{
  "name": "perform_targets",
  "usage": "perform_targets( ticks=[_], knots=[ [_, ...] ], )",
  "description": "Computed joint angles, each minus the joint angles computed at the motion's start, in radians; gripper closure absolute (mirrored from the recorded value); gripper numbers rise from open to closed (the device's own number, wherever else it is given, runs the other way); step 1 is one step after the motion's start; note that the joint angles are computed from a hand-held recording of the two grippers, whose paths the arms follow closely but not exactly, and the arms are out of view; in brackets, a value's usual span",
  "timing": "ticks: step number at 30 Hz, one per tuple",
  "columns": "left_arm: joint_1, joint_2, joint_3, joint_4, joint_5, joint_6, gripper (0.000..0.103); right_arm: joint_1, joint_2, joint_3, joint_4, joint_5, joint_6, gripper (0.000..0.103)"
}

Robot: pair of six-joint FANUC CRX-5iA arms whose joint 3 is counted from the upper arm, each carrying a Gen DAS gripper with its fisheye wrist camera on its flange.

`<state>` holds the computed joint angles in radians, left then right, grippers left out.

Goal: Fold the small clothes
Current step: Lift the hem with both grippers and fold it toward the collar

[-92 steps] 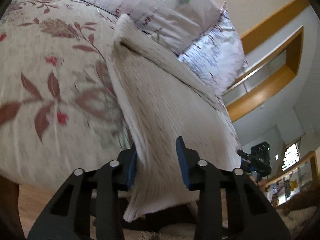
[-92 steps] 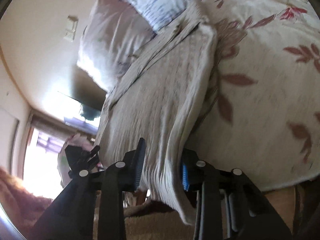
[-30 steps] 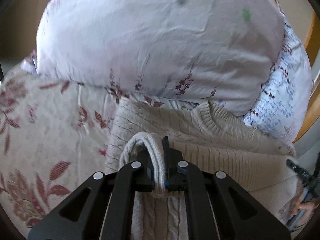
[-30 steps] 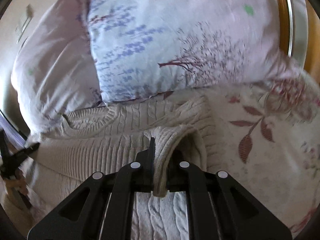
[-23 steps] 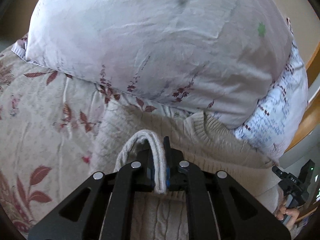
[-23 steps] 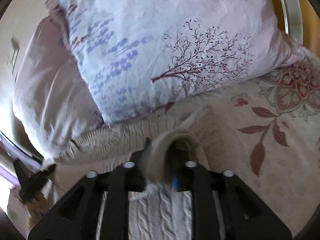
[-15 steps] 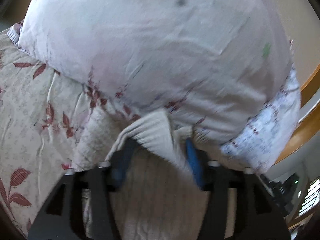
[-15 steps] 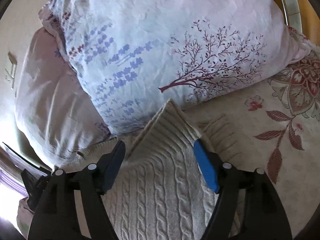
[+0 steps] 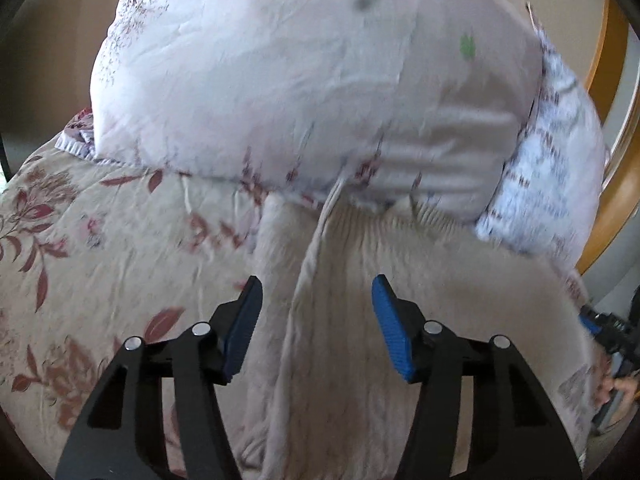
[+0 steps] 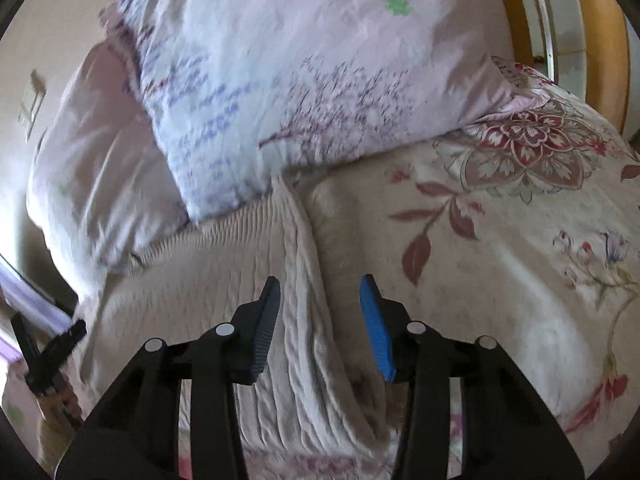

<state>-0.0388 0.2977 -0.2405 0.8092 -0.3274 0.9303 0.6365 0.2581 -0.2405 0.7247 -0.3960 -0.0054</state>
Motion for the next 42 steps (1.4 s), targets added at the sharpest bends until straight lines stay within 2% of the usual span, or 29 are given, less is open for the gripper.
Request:
perform_targets(
  ticks=[2, 5, 7, 8, 9, 12, 15, 19, 22, 26, 28, 32, 35, 36, 37, 38, 39, 40, 42],
  knots=[
    [0.006, 0.007, 0.015, -0.077, -0.016, 0.061, 0.050, 0.014, 0.010, 0.018, -0.036, -0.024, 0.055, 0.061],
    [0.011, 0.013, 0.016, -0.104, -0.041, 0.085, 0.059, 0.036, 0.034, 0.054, -0.070, -0.089, 0.118, 0.074],
    [0.011, 0.014, 0.022, -0.150, -0.043, 0.115, 0.067, 0.045, 0.034, 0.042, -0.020, -0.103, 0.092, 0.088],
    [0.011, 0.015, 0.023, -0.157, -0.043, 0.121, 0.075, 0.047, 0.030, 0.027, 0.020, -0.102, 0.063, 0.089],
    [0.012, 0.013, 0.021, -0.158, -0.043, 0.123, 0.082, 0.048, 0.028, 0.019, 0.047, -0.102, 0.042, 0.091],
    [0.017, 0.000, -0.013, -0.042, -0.050, 0.037, 0.093, 0.048, 0.003, -0.028, 0.165, -0.079, -0.071, 0.093],
    [0.016, -0.017, -0.043, 0.053, -0.053, -0.044, 0.095, 0.052, -0.019, -0.067, 0.276, -0.076, -0.170, 0.093],
    [0.015, -0.038, -0.070, 0.118, -0.058, -0.123, 0.095, 0.066, -0.038, -0.097, 0.329, -0.086, -0.232, 0.094],
    [0.022, -0.048, -0.086, 0.135, -0.067, -0.160, 0.095, 0.077, -0.033, -0.097, 0.302, -0.113, -0.218, 0.094],
    [0.034, -0.040, -0.084, 0.101, -0.084, -0.149, 0.095, 0.096, 0.010, -0.039, 0.126, -0.190, -0.099, 0.094],
    [0.037, -0.027, -0.075, 0.085, -0.090, -0.140, 0.095, 0.100, 0.019, -0.040, 0.137, -0.205, -0.110, 0.094],
    [0.036, -0.014, -0.062, 0.077, -0.091, -0.129, 0.095, 0.122, 0.055, 0.010, 0.133, -0.291, -0.065, 0.093],
    [0.031, -0.022, -0.059, 0.048, -0.087, -0.112, 0.089, 0.132, 0.072, 0.048, 0.111, -0.336, -0.017, 0.088],
    [0.031, -0.022, -0.061, 0.064, -0.089, -0.124, 0.081, 0.135, 0.072, 0.054, 0.108, -0.346, -0.015, 0.082],
    [0.029, -0.028, -0.075, 0.119, -0.089, -0.158, 0.074, 0.138, 0.072, 0.059, 0.113, -0.356, -0.021, 0.067],
    [0.027, -0.034, -0.091, 0.181, -0.083, -0.187, 0.057, 0.141, 0.068, 0.057, 0.139, -0.360, -0.043, 0.057],
    [0.026, -0.038, -0.099, 0.214, -0.076, -0.196, 0.047, 0.144, 0.061, 0.046, 0.179, -0.354, -0.076, 0.043],
    [0.027, -0.038, -0.103, 0.260, -0.078, -0.214, 0.046, 0.150, 0.056, 0.035, 0.236, -0.347, -0.108, 0.040],
    [0.043, -0.018, -0.080, 0.271, -0.113, -0.184, 0.044, 0.161, 0.057, 0.042, 0.271, -0.345, -0.097, 0.039]
  ],
)
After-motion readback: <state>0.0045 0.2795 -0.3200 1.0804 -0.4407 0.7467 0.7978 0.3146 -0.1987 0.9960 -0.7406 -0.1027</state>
